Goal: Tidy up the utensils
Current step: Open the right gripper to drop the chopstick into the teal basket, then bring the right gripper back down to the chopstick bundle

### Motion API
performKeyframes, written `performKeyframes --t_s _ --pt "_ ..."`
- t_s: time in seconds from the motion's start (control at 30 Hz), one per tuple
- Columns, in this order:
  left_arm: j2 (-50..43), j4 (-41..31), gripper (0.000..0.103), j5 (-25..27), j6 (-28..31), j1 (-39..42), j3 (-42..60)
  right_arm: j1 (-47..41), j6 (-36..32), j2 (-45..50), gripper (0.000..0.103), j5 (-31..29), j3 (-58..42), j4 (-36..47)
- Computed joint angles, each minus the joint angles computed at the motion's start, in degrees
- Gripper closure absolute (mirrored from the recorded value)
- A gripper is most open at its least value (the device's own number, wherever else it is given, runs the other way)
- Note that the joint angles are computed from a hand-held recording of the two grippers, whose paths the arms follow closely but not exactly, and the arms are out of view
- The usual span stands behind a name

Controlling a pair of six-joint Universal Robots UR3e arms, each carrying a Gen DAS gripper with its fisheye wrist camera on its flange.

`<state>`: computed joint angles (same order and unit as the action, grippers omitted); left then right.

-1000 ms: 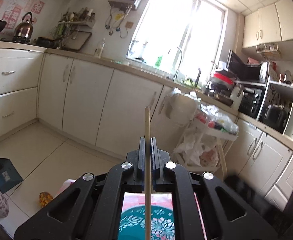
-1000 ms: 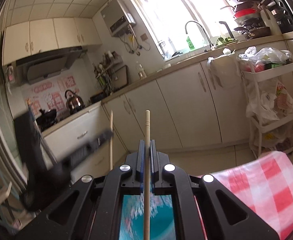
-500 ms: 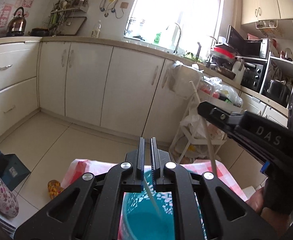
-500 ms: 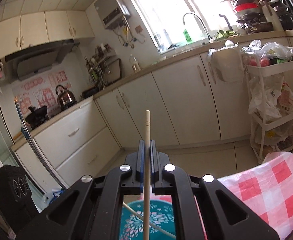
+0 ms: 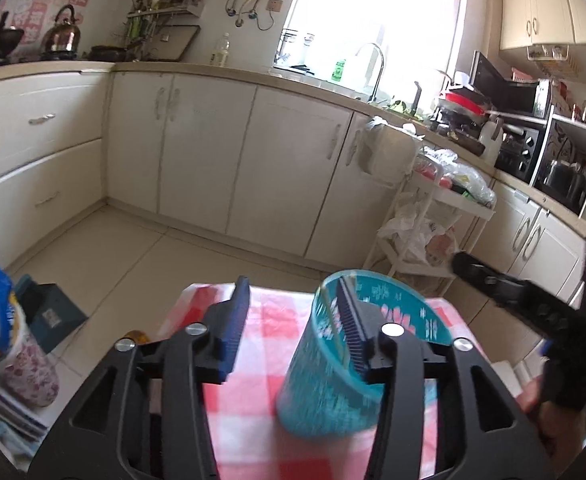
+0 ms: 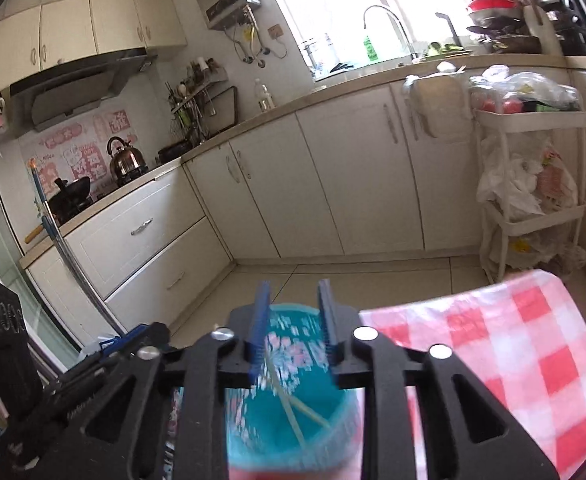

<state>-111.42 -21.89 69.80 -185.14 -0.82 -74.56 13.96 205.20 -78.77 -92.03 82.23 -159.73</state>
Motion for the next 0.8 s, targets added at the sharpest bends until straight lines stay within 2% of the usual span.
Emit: performKeyframes --t_s 0.13,0.23,0.33,0.57,0.8 --pt "10.37 1.07 0.044 3.93 2.95 -0.79 -13.00 2.77 0.84 -10.16 0.066 -3.36 12.01 1.10" --pt "17.26 0.47 0.039 5.63 4.78 -1.42 -20.51 6.30 2.91 -16.79 0.065 -6.89 19.69 3.09" --pt "23.72 -0.13 0.035 5.91 5.78 -1.37 -26.77 12.52 6.69 -22.11 0.063 -12.84 25.21 5.26" --pt "38.22 -5.21 0.028 6.99 7.75 -2.32 -35.52 27.81 14.49 -24.15 0.058 -26.22 24.52 12.02" --pt "49.72 -12.40 0.024 5.29 9.97 -0.60 -39.37 36.82 20.30 -23.71 0.057 -33.81 21.77 17.47"
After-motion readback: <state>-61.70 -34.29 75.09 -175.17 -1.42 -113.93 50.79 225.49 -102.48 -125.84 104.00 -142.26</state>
